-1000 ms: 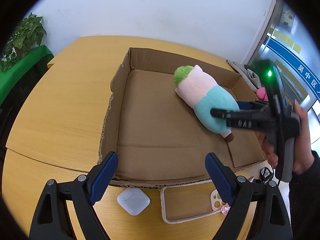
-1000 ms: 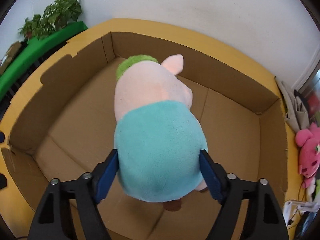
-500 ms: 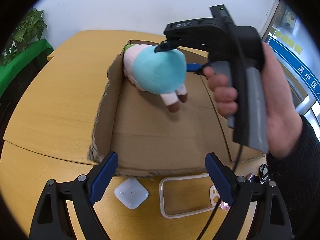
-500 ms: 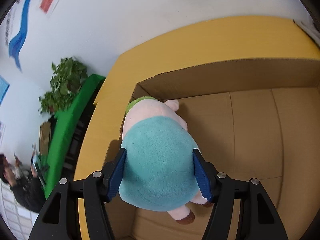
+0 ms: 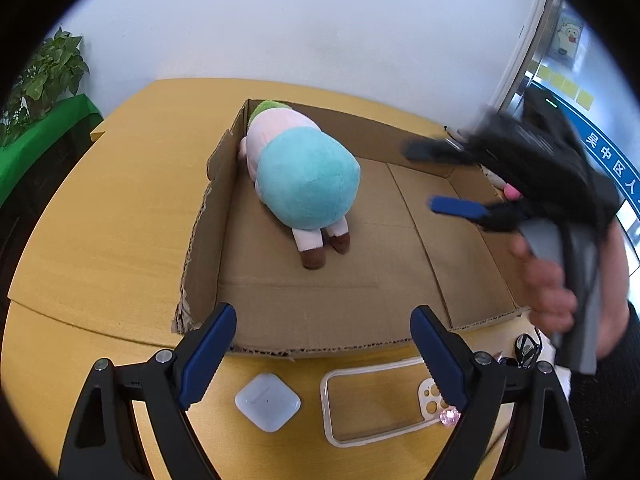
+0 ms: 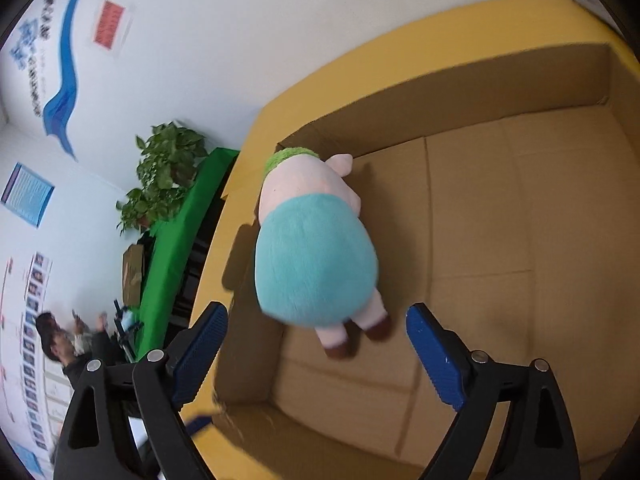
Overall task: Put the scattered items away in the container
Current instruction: 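Withdraw the open right gripper up from the box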
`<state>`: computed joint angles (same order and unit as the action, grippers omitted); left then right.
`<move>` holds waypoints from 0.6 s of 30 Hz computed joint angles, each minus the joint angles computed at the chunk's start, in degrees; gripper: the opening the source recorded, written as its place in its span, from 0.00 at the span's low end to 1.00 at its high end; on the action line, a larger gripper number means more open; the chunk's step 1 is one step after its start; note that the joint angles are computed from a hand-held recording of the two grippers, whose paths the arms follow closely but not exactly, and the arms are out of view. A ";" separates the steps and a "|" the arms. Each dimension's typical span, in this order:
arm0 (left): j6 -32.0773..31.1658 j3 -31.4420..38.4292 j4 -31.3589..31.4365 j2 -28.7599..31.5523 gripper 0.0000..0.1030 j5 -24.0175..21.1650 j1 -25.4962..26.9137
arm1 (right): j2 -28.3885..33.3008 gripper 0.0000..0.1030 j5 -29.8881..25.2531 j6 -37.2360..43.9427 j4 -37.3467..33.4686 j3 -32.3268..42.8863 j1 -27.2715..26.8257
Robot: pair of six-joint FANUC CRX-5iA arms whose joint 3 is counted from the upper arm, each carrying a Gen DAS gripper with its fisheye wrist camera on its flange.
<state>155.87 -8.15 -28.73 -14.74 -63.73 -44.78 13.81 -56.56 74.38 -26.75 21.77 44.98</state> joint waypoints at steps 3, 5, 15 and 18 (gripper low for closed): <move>-2.83 -1.58 1.88 -0.57 0.87 3.54 2.29 | -6.64 0.93 1.82 0.24 9.06 -8.63 1.53; -4.75 -2.67 4.11 -0.29 0.87 5.31 4.14 | -9.60 0.94 1.72 -2.91 18.60 -14.12 3.54; -5.81 -4.15 8.13 1.16 0.87 5.71 4.24 | -14.81 0.88 0.11 -5.09 28.82 -25.45 2.90; -4.94 -3.67 7.70 1.70 0.87 4.45 2.72 | -15.28 0.88 -0.99 -5.38 30.08 -26.05 2.46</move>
